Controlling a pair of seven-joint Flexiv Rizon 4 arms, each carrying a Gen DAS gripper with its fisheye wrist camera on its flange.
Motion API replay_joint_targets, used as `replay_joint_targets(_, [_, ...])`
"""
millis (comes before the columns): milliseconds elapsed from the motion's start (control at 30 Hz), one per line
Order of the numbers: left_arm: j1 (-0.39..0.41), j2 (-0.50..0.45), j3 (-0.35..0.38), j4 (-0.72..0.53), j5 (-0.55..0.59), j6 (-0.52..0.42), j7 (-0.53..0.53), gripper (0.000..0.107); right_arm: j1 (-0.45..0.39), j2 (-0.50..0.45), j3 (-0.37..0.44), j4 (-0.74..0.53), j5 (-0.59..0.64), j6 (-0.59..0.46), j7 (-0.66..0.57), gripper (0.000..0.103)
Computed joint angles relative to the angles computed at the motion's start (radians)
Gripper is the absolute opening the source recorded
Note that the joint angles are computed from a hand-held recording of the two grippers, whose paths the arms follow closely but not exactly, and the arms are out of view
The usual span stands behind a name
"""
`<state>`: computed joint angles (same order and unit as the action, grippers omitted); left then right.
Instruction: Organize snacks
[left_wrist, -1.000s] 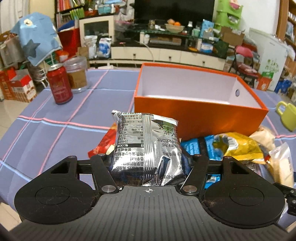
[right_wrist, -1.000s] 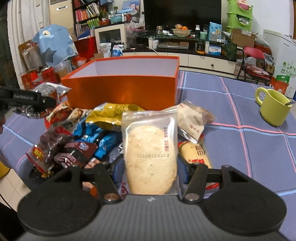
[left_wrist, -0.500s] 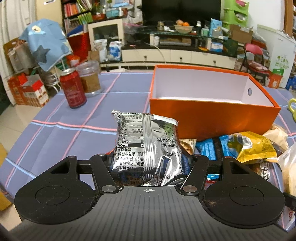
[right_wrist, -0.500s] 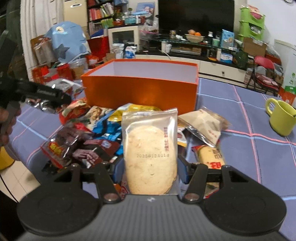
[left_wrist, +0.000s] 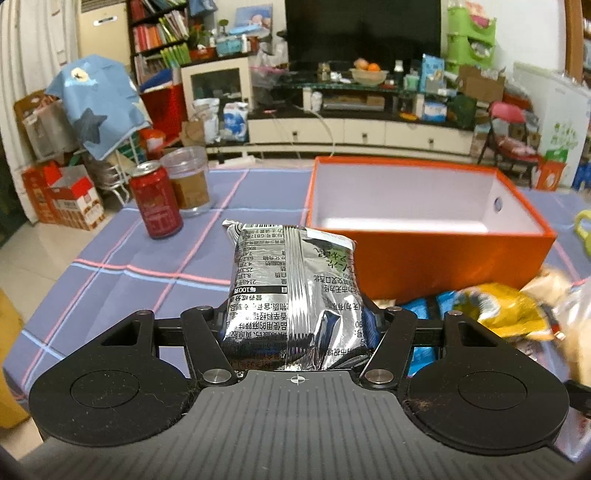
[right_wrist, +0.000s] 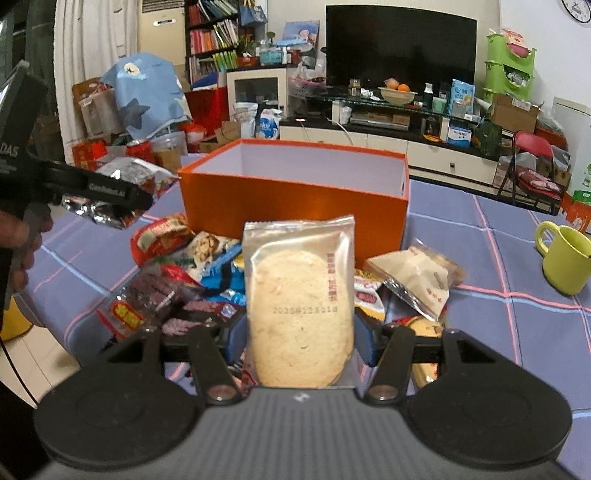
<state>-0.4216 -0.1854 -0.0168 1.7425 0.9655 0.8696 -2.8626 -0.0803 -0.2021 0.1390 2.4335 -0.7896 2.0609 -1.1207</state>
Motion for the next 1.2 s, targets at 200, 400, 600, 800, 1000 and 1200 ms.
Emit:
replay_joint_targets(200, [0.039, -0.005, 0.001, -0.044, -0.024, 0.095, 0.036, 0.038, -0.018, -0.032, 0.006, -0.097, -0.061, 0.015, 0.107, 0.058])
replay_joint_targets(400, [0.079, -0.188, 0.025, -0.258, -0.125, 0.159, 0.181, 0.038, 0.006, -0.193, 0.048, -0.377, -0.025, -0.088, 0.181, 0.058])
replay_joint_targets(600, [0.15, -0.338, -0.007, -0.371, -0.36, 0.167, 0.393, 0.053, -0.111, -0.401, 0.283, -0.665, -0.065, -0.369, 0.201, 0.059])
replay_joint_targets(800, [0.091, -0.273, 0.096, -0.267, -0.367, 0.272, 0.371, 0.065, -0.14, -0.403, 0.317, -0.649, 0.034, -0.366, 0.142, 0.07])
replay_joint_targets(1000, [-0.013, -0.098, 0.189, -0.024, -0.287, 0.319, 0.214, 0.071, -0.149, -0.216, 0.17, -0.354, 0.146, -0.056, -0.009, 0.084])
replay_joint_targets(1200, [-0.075, -0.006, 0.15, 0.107, -0.144, 0.234, -0.061, 0.071, -0.022, -0.13, -0.056, -0.133, 0.263, 0.079, -0.322, 0.084])
